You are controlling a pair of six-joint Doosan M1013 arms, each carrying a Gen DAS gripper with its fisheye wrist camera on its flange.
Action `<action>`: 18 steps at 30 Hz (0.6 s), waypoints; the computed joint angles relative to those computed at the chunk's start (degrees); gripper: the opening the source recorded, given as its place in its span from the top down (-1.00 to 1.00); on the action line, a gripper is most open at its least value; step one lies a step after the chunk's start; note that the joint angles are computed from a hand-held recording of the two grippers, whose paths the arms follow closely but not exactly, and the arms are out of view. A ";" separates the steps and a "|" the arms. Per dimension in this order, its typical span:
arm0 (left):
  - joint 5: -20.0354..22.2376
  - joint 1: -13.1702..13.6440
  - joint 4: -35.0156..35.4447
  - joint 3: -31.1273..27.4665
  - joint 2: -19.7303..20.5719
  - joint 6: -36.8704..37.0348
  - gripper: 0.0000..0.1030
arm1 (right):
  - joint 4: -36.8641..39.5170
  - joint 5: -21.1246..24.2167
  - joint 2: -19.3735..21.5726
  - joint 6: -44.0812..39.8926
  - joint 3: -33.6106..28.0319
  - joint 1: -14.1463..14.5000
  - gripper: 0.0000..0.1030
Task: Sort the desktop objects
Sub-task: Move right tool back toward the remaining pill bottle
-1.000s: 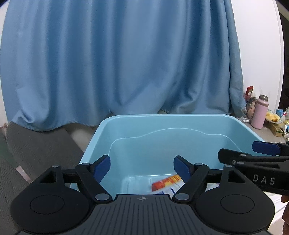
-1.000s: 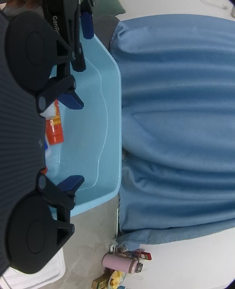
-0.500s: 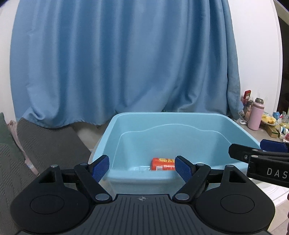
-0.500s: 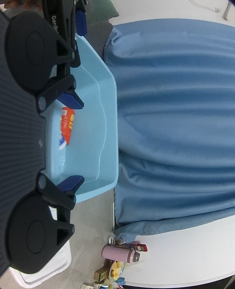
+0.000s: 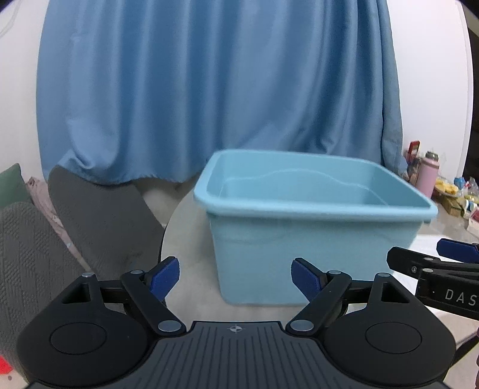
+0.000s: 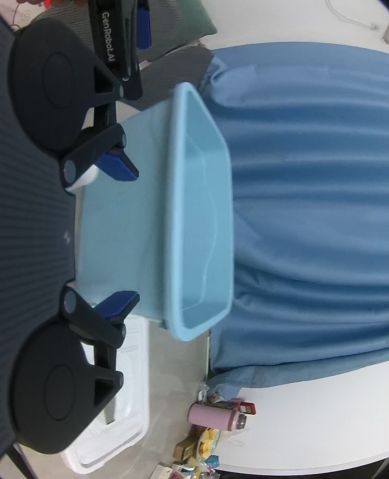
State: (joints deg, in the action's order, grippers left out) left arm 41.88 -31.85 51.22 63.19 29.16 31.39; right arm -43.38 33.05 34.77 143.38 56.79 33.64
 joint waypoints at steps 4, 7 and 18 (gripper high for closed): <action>-1.61 -0.13 0.87 3.28 -1.06 -1.06 -0.63 | -1.57 -1.04 -0.70 2.19 2.60 0.50 -0.56; -1.82 -0.24 0.98 5.16 -1.49 -1.32 -0.63 | -1.91 -0.99 -0.80 2.46 3.67 0.84 -0.56; -1.75 -0.15 2.50 10.76 -3.10 -6.00 -0.63 | -0.96 -2.89 -0.66 3.12 6.11 1.59 -0.56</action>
State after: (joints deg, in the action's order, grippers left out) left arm 40.12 -32.01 53.72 73.95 26.06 25.39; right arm -44.35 30.16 34.11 146.50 62.90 35.23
